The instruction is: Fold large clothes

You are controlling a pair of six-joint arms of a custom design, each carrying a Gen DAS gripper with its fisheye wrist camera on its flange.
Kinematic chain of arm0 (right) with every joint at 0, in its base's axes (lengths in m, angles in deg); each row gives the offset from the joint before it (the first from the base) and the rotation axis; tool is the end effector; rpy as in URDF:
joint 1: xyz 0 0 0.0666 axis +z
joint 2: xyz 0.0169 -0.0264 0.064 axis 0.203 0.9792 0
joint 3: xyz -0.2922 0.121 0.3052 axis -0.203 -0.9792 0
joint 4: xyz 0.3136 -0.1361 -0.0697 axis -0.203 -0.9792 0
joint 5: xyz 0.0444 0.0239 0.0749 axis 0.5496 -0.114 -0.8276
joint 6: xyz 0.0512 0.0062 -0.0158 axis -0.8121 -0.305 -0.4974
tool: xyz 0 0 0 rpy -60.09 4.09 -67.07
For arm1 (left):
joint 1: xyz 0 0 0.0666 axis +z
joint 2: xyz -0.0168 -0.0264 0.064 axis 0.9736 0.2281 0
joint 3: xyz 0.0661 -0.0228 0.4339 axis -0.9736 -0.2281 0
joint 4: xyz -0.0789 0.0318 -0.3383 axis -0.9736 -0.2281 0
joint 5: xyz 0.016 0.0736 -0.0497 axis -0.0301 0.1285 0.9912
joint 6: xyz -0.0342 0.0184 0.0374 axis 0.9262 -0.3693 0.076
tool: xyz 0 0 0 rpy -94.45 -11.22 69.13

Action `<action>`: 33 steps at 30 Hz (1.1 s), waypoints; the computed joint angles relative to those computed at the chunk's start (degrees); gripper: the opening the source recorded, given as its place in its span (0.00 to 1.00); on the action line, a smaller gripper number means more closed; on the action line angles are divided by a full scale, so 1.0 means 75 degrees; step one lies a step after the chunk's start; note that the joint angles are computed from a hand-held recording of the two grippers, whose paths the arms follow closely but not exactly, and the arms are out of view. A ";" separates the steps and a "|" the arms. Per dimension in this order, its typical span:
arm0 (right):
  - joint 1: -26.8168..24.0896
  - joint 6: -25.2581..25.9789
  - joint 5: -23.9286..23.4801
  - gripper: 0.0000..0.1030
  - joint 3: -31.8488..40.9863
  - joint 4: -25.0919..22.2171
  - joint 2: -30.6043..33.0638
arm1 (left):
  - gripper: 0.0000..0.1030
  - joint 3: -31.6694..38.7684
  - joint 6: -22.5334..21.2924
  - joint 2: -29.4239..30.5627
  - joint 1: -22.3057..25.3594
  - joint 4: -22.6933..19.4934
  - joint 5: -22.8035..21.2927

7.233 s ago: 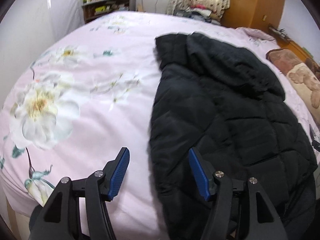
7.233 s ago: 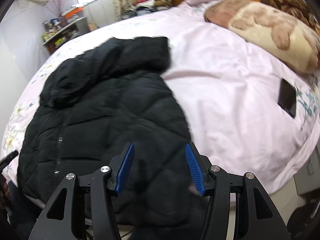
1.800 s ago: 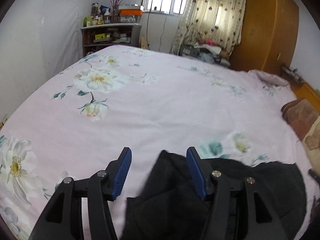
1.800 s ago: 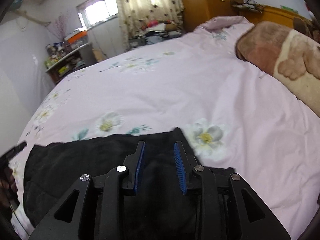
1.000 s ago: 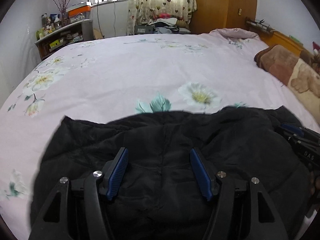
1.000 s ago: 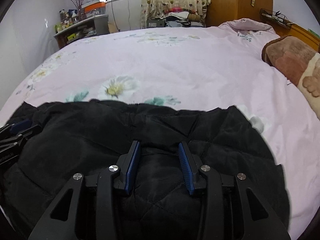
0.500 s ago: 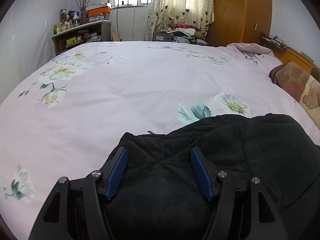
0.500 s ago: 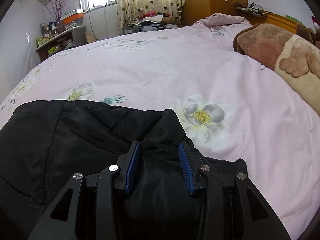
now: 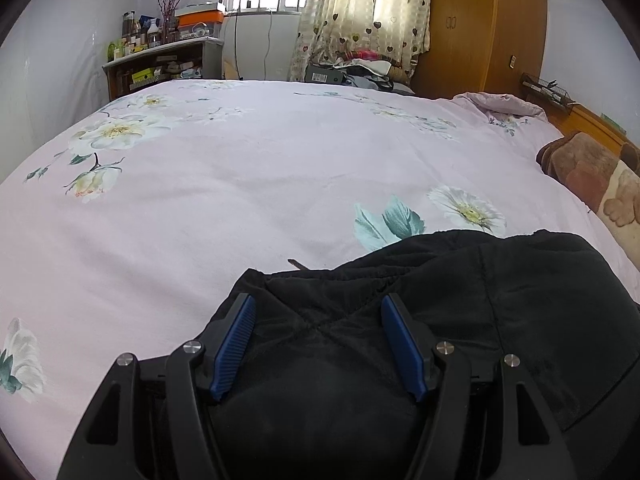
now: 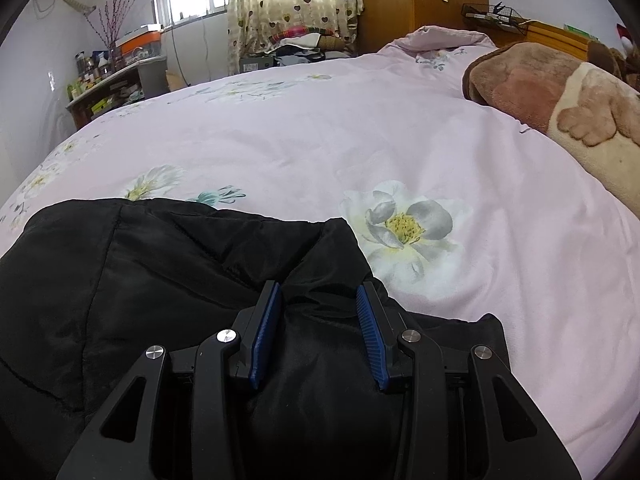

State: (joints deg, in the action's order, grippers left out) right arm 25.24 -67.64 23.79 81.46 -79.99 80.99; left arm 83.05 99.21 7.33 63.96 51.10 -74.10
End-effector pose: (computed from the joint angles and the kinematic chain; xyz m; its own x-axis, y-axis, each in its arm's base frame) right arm 0.6673 0.1625 0.3402 -0.6910 -0.1697 -0.7026 -0.2813 0.9586 0.0451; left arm 0.4950 -0.1013 0.3483 -0.6156 -0.2942 -0.7311 -0.3262 0.9396 -0.1035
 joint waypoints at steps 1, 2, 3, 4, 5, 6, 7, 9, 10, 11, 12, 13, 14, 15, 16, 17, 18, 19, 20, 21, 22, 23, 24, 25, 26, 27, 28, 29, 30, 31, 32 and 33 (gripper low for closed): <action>0.0000 0.0003 0.0008 0.38 0.0030 -0.0045 0.0004 | 0.66 0.0059 0.0006 0.0000 0.0032 -0.0115 0.0074; 0.0006 0.0017 0.0034 0.38 0.0118 -0.0185 0.0011 | 0.66 0.0172 0.0009 0.0007 0.0068 -0.0312 0.0157; 0.0010 0.0035 0.0059 0.38 0.0226 -0.0345 0.0035 | 0.66 0.0350 0.0011 0.0008 0.0097 -0.0643 0.0231; 0.0022 0.0075 0.0120 0.38 0.0416 -0.0625 0.0071 | 0.65 0.0528 0.0007 0.0000 0.0101 -0.0973 0.0259; 0.0052 0.0165 0.0278 0.39 0.0769 -0.1129 0.0129 | 0.65 0.0695 -0.0011 -0.0059 0.0106 -0.1308 0.0297; 0.0076 0.0204 0.0371 0.39 0.0934 -0.1403 0.0097 | 0.65 0.0754 -0.0008 -0.0165 0.0094 -0.1452 0.0316; 0.0086 0.0204 0.0361 0.39 0.0950 -0.1480 -0.0035 | 0.65 0.0789 0.0008 -0.0323 0.0058 -0.1546 0.0286; 0.0095 0.0134 0.0176 0.39 0.0727 -0.1400 -0.0387 | 0.65 0.0747 0.0000 -0.0758 -0.0114 -0.1589 0.0124; 0.0107 0.0097 0.0047 0.39 0.0523 -0.1264 -0.0624 | 0.65 0.0687 0.0002 -0.0956 -0.0250 -0.1515 0.0054; 0.0167 0.0088 -0.0049 0.39 0.0213 -0.1080 -0.0952 | 0.65 0.0583 0.0005 -0.1197 -0.0416 -0.1404 -0.0006; 0.0219 0.0083 -0.0176 0.40 -0.0018 -0.0993 -0.1184 | 0.65 0.0484 0.0027 -0.1388 -0.0617 -0.1337 -0.0097; 0.0285 0.0061 -0.0392 0.40 -0.0322 -0.0901 -0.1453 | 0.65 0.0350 -0.0001 -0.1537 -0.0771 -0.1229 -0.0095; 0.0358 0.0067 -0.0530 0.40 -0.0610 -0.0805 -0.1668 | 0.65 0.0218 -0.0001 -0.1640 -0.0951 -0.1137 -0.0096; 0.0444 0.0126 -0.0568 0.40 -0.0875 -0.0730 -0.1850 | 0.65 0.0102 0.0077 -0.1682 -0.1116 -0.1106 -0.0111; 0.0538 0.0207 -0.0575 0.40 -0.1161 -0.0659 -0.2016 | 0.65 -0.0003 0.0199 -0.1656 -0.1214 -0.1136 -0.0029; 0.0585 0.0226 -0.0591 0.40 -0.1297 -0.0657 -0.2063 | 0.65 -0.0037 0.0345 -0.1540 -0.1227 -0.1238 0.0120; 0.0633 0.0236 -0.0541 0.40 -0.1374 -0.0800 -0.2028 | 0.65 -0.0015 0.0581 -0.1360 -0.1220 -0.1449 0.0252; 0.0667 0.0242 -0.0387 0.40 -0.1272 -0.1129 -0.1861 | 0.66 -0.0037 0.0734 -0.1192 -0.1200 -0.1539 0.0381; 0.0669 0.0243 -0.0404 0.40 -0.1180 -0.1346 -0.1724 | 0.66 -0.0115 0.0704 -0.1120 -0.1225 -0.1421 0.0313; 0.0627 0.0273 -0.0516 0.40 -0.1097 -0.1445 -0.1639 | 0.66 -0.0091 0.0705 -0.1068 -0.1261 -0.1444 0.0198; 0.0596 0.0294 -0.0574 0.40 -0.1035 -0.1496 -0.1603 | 0.65 -0.0008 0.0769 -0.1059 -0.1298 -0.1575 0.0150; 0.0597 0.0381 -0.0486 0.40 -0.0915 -0.1649 -0.1597 | 0.65 0.0098 0.0828 -0.1075 -0.1295 -0.1739 0.0177; 0.0606 0.0474 -0.0392 0.40 -0.0862 -0.1717 -0.1631 | 0.65 0.0188 0.0862 -0.1117 -0.1305 -0.1906 0.0192; 0.0606 0.0536 -0.0362 0.40 -0.0885 -0.1707 -0.1709 | 0.65 0.0262 0.0886 -0.1164 -0.1339 -0.2060 0.0152; 0.0576 0.0584 -0.0414 0.40 -0.0964 -0.1673 -0.1847 | 0.65 0.0305 0.0898 -0.1260 -0.1399 -0.2212 0.0047; 0.0536 0.0616 -0.0431 0.40 -0.1072 -0.1606 -0.1977 | 0.65 0.0304 0.0889 -0.1373 -0.1486 -0.2310 -0.0118; 0.0506 0.0637 -0.0421 0.40 -0.1172 -0.1531 -0.2072 | 0.65 0.0307 0.0898 -0.1480 -0.1578 -0.2441 -0.0322; 0.0443 0.0664 -0.0386 0.40 -0.1399 -0.1389 -0.2258 | 0.65 0.0241 0.0923 -0.1631 -0.1683 -0.2537 -0.0543; 0.0397 0.0673 -0.0373 0.40 -0.1518 -0.1320 -0.2345 | 0.65 0.0147 0.0949 -0.1757 -0.1720 -0.2590 -0.0681; 0.0308 0.0673 -0.0335 0.40 -0.1716 -0.1252 -0.2472 | 0.65 0.0041 0.1021 -0.1860 -0.1755 -0.2694 -0.0833; 0.0267 0.0667 -0.0272 0.40 -0.1783 -0.1243 -0.2512 | 0.65 -0.0079 0.1129 -0.1951 -0.1777 -0.2844 -0.1003; 0.0187 0.0679 -0.0218 0.40 -0.1866 -0.1222 -0.2542 | 0.65 -0.0158 0.1237 -0.1993 -0.1800 -0.2978 -0.1127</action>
State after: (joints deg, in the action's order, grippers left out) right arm 26.65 -62.55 22.15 67.46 -89.16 61.92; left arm 81.87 108.49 -7.62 50.46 28.76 -82.55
